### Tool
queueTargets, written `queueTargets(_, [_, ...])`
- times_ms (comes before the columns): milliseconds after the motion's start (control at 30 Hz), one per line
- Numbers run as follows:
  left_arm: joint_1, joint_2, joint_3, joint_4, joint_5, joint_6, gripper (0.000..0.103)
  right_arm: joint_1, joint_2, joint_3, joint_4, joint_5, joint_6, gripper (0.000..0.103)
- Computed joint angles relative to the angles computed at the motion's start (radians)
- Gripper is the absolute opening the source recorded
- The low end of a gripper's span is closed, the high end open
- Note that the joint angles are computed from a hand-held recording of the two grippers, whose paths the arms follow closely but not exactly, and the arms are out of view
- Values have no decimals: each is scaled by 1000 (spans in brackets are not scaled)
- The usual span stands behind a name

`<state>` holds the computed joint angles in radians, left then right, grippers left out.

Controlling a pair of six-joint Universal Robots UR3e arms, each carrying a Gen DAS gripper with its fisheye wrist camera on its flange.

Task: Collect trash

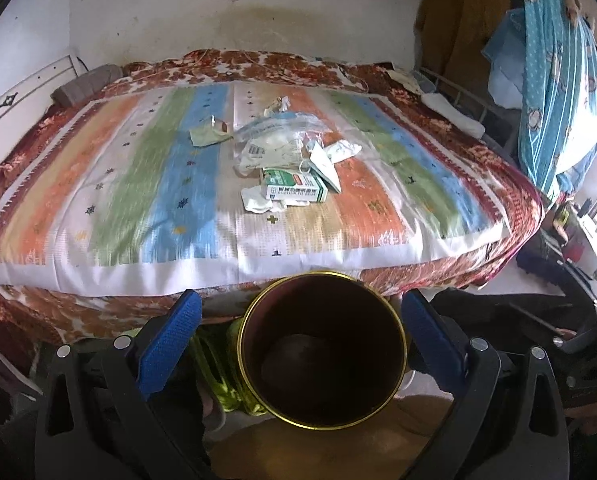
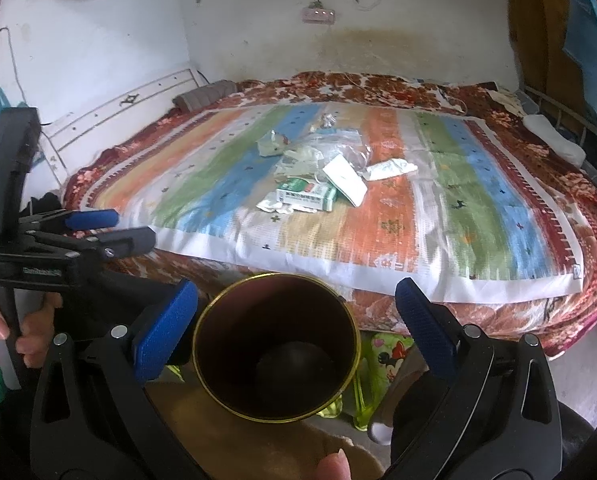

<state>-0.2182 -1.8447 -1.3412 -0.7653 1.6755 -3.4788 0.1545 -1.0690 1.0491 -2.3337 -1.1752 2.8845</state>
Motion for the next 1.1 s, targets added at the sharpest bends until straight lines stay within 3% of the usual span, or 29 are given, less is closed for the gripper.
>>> queueTargets(1100, [26,-1,9,-27,-32,-31,97,-14,13,-73,110,66,-6,94])
